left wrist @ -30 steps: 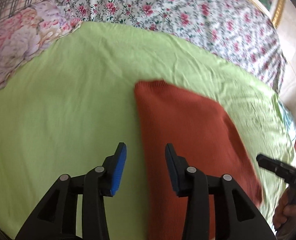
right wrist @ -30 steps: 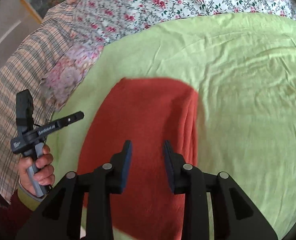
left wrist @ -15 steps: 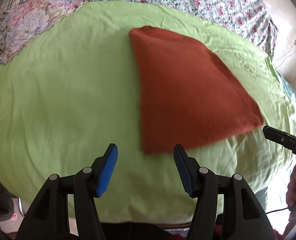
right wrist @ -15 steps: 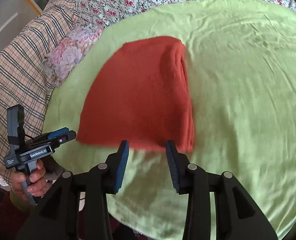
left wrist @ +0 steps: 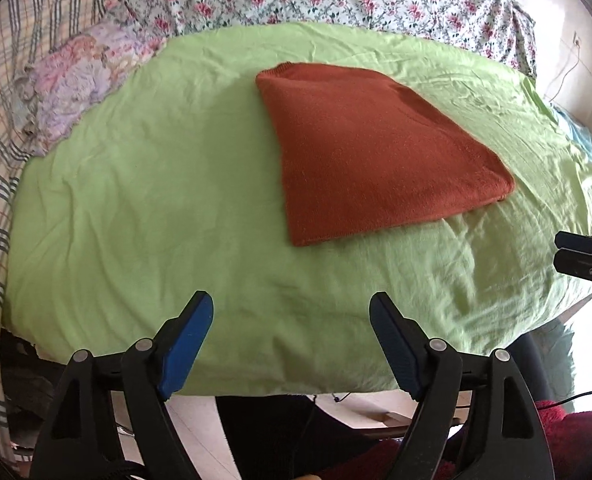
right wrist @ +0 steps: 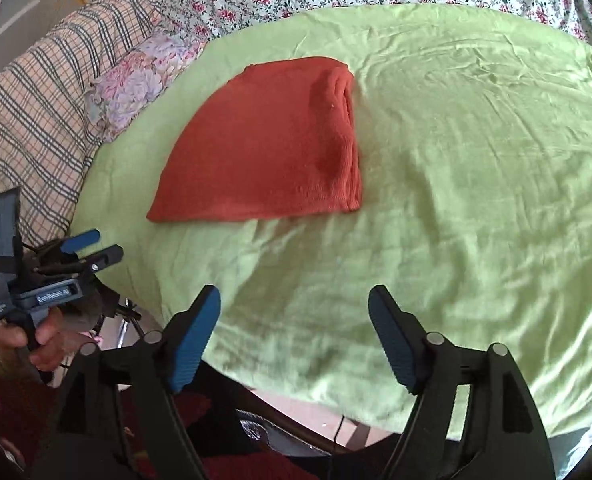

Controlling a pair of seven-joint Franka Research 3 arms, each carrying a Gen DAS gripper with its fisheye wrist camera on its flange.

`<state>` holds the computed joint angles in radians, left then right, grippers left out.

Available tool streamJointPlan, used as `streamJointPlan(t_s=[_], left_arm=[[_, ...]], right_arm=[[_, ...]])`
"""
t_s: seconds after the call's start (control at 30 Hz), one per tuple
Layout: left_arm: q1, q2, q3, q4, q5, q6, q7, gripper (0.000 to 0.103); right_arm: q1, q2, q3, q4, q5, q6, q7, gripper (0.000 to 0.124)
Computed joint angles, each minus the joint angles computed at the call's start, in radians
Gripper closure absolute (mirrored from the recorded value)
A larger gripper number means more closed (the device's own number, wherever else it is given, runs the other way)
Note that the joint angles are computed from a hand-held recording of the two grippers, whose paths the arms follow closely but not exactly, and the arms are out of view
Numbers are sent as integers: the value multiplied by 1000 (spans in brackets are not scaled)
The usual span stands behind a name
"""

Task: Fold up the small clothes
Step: 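Open both grippers and withdraw them from the folded sweater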

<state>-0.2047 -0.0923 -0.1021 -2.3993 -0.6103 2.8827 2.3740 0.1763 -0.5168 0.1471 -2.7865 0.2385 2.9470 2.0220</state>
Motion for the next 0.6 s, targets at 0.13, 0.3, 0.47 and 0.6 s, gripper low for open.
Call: streamJointPlan(t_s=[0.13,0.3,0.47,0.6], left_arm=[[-22,-17,15,-9,-80,15,75,18],[-24,9,10,24,-112,16,96,15],[6,64,-31,74,-5,24,-6,14],[28,104,-64,118,87,26,-108,13]], right_arm=[[-9,-8,28,-7,-21,3,7,42],[-49,33,58,24,-73,28,11,40],[-104,87,85,70,-143,50,15,37],[-119,152,72,125,-177,42,11,34]])
